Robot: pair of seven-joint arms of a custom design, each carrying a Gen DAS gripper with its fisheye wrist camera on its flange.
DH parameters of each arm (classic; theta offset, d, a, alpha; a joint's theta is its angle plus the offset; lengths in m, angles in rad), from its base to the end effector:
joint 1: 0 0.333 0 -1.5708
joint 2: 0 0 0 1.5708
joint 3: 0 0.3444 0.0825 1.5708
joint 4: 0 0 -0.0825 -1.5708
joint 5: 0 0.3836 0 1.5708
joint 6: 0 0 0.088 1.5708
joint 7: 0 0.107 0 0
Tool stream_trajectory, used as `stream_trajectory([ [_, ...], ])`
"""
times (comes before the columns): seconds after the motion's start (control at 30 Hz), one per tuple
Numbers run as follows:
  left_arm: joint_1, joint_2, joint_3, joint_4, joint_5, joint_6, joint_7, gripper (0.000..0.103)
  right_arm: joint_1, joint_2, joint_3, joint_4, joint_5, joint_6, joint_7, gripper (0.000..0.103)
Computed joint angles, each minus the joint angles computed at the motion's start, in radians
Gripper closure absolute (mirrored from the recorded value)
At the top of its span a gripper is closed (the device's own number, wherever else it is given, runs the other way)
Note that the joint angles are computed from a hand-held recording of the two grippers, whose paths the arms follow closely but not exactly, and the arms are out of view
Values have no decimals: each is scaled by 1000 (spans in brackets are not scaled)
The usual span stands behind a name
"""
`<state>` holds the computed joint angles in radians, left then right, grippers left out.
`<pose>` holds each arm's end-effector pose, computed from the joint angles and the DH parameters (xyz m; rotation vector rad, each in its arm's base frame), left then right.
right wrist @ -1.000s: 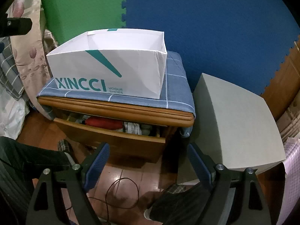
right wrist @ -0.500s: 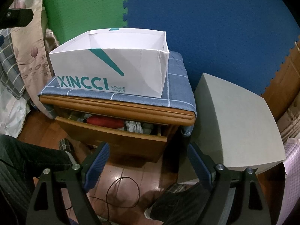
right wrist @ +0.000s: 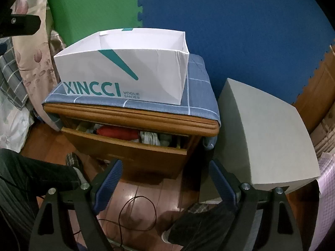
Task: Take underwear out of drawer
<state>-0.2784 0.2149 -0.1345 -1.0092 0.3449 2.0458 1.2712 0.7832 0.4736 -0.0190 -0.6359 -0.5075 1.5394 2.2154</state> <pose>0.5847 -0.2175 0.8549 -1.5858 1.7916 -0.7726 0.5066 0.4192 0.7988 -1.8793 1.8904 -0.7414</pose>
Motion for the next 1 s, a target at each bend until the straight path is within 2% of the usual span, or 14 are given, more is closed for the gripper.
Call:
stream_trajectory([
  [0.4, 4, 11, 3, -6, -9, -15, 4, 0, -22, -48, 26, -98, 3, 37, 23, 16],
  [0.5, 10, -2, 2, -39, -19, 8, 4, 0, -32, -71, 36, -145, 2, 58, 32, 16],
  [0.57, 32, -36, -1, -123, -54, 80, 8, 0, -41, -87, 43, -181, 1, 64, 40, 16],
  [0.7, 97, -143, 0, -436, -134, 355, 6, 0, -71, -149, 70, -309, 6, 109, 75, 16],
  [0.73, 111, -156, 0, -498, -156, 403, 11, 0, -80, -163, 78, -339, 10, 121, 82, 16],
  [0.9, 140, -140, -3, -630, -139, 500, -17, 0, -121, -190, 109, -427, 36, 152, 94, 16],
  [1.0, 131, -107, 9, -668, -46, 571, -86, 0, -141, -191, 117, -452, 54, 174, 89, 16],
])
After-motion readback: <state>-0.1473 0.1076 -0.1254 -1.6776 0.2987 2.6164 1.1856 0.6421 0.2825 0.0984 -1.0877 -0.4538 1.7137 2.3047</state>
